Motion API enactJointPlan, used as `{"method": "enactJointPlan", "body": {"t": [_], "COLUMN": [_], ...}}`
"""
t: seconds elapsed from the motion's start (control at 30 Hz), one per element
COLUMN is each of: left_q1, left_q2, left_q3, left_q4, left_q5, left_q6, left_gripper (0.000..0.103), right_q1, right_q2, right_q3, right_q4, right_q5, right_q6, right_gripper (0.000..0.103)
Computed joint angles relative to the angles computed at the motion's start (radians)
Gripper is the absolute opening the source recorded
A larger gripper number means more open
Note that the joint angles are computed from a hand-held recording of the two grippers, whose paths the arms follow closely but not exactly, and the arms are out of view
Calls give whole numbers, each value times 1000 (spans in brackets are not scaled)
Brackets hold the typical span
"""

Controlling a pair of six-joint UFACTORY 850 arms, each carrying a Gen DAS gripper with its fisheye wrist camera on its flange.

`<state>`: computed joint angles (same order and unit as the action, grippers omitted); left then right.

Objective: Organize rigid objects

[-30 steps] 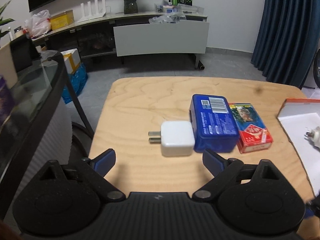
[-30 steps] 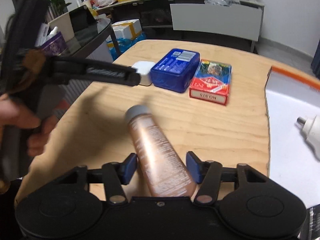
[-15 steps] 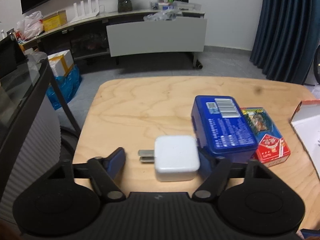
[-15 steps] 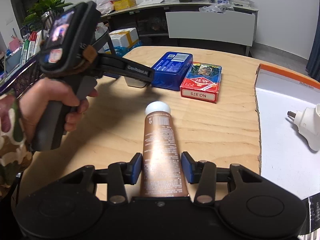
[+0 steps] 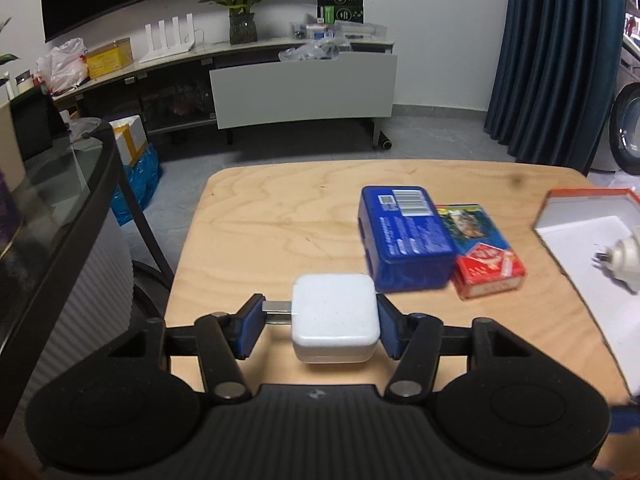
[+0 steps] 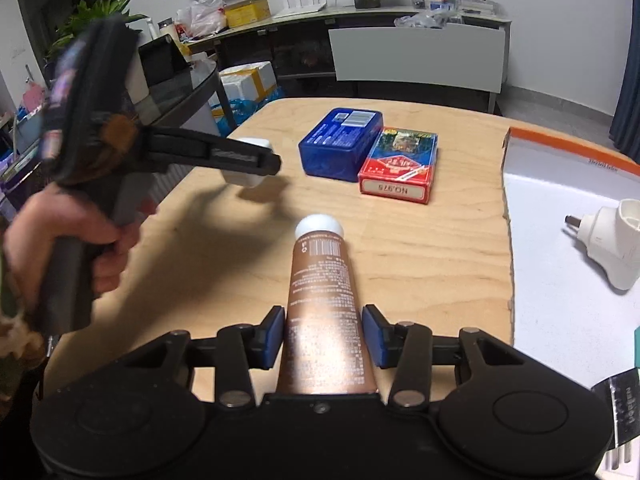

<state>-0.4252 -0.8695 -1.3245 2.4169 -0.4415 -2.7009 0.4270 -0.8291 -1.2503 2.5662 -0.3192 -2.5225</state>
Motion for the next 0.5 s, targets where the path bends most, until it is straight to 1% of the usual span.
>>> {"method": "enactJointPlan", "body": {"t": [0.03,0.07,0.1,0.13,0.17,0.2,0.23,0.27,0.3,0.4,0.5], "left_q1": [-2,-4,-7,-10,-12,-13,-15,-15,-18,-31,-43], "left_q2": [11,21,32,42,50,58,67,75,84,112,143], "left_q3": [18,33,50,67,80,91,107,119,133,172,209], "left_q4": [3,5,7,2,-2,-5,7,21,25,44,82], "left_q5": [-10,-16,-24,-31,-38,-44,-50,-54,-63,-103,-125], "left_q6": [-12,-20,-31,-36,-37,-40,-58,-79,-91,-112,-162], "left_gripper": [59,59,59,59,59,59,59,59,59,59,59], "right_q1": [2,4,9,13,16,20,23,27,33,42,37], "right_q2": [-10,-17,-28,-40,-51,-59,-67,-69,-69,-46,1], "right_q3": [-15,-26,-48,-69,-90,-108,-119,-125,-123,-80,-14], "right_q4": [-11,20,55,77,89,97,84,114,174,301,305], "right_q5": [11,11,34,45,60,73,72,80,83,50,-11], "right_q6": [15,-13,-35,-47,-48,-50,-38,-65,-130,-254,-237], "right_gripper": [56,66,68,68,66,55,46,46,45,45,45]}}
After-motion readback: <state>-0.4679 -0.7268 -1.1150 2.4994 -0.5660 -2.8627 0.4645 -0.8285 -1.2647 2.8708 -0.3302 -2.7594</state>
